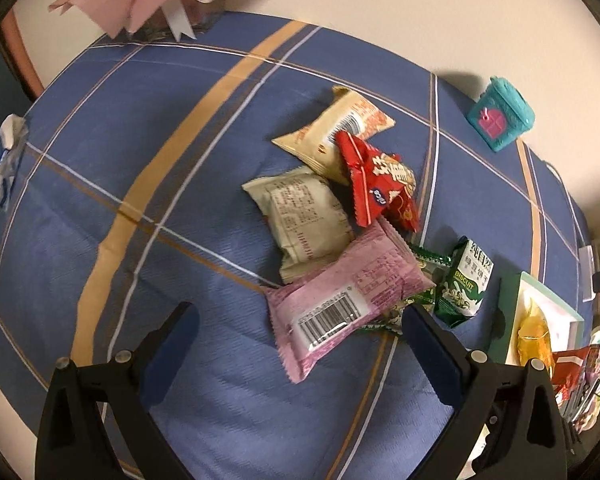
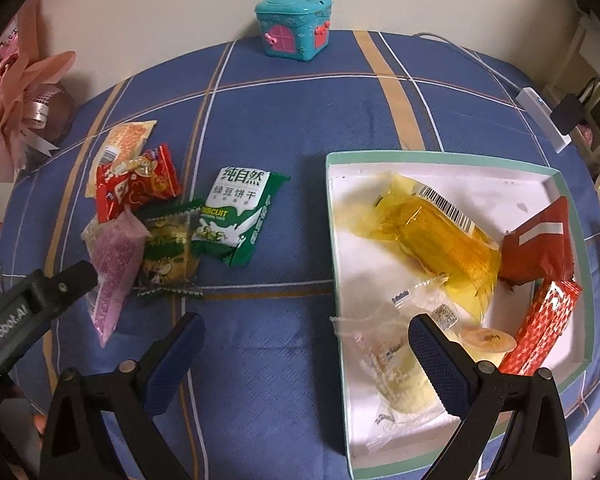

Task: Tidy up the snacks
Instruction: 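Move both tools back over the remaining snack pile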

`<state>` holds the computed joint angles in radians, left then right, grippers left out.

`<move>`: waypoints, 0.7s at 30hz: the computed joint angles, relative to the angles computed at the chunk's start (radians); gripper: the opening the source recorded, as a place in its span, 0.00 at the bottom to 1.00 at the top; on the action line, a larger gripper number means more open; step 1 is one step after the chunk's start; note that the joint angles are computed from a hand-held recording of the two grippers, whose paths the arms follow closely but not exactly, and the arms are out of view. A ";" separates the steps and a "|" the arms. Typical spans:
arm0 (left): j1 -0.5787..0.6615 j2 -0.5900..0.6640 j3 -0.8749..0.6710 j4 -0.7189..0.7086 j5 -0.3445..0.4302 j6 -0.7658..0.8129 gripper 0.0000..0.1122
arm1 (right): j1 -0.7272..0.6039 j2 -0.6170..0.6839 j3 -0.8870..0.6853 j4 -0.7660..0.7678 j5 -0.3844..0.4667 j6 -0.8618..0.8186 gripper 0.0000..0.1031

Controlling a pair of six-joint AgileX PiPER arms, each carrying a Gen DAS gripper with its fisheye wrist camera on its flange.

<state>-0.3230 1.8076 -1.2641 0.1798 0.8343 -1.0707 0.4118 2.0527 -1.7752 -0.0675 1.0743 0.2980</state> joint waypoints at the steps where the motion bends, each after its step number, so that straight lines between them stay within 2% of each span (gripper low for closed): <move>1: 0.000 0.012 -0.010 -0.002 0.001 0.008 0.90 | -0.001 0.004 -0.005 -0.001 0.001 0.002 1.00; 13: -0.003 0.082 -0.086 -0.023 0.003 0.061 0.90 | -0.013 0.050 -0.075 -0.014 0.020 0.016 1.00; 21: 0.032 0.098 -0.088 -0.076 -0.053 0.115 0.90 | -0.013 0.104 -0.176 -0.018 0.067 0.014 1.00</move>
<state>-0.2906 1.9052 -1.3525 0.1035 0.7809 -0.9554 0.3988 2.1563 -1.9516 -0.0853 1.1413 0.3123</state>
